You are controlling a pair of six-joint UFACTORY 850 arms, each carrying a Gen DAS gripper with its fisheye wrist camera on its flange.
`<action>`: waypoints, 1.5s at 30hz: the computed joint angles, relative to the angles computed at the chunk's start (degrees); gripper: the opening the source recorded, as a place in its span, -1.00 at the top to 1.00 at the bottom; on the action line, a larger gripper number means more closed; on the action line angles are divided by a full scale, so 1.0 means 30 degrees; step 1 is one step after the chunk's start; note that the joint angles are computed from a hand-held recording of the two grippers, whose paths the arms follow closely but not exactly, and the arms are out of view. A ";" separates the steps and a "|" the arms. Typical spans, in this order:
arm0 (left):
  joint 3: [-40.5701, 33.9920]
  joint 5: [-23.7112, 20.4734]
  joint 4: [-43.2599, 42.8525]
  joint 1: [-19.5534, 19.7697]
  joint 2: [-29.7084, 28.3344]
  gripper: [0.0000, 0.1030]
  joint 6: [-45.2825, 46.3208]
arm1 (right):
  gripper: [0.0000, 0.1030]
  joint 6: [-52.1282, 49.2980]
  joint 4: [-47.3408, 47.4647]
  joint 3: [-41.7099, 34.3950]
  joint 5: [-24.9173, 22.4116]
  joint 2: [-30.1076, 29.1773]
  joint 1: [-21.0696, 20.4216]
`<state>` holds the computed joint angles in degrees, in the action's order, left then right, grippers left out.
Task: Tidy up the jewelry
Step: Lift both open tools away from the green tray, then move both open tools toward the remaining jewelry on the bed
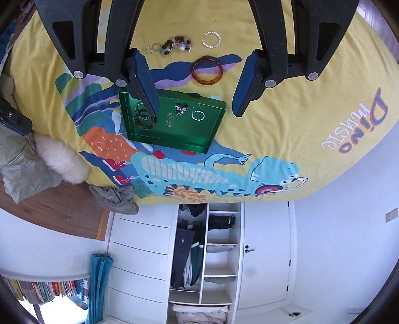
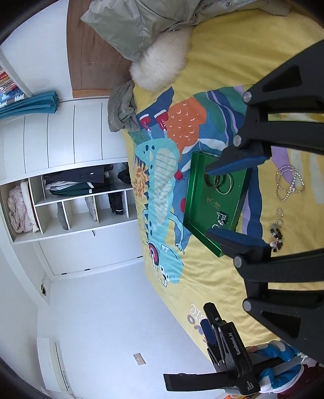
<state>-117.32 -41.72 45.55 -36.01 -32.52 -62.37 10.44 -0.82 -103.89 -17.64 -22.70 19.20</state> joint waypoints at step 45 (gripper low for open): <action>0.9978 0.3751 0.2525 -0.1109 0.5835 -0.23 -0.2508 | 0.17 -0.5831 0.6468 0.8659 0.2115 0.5651 0.0018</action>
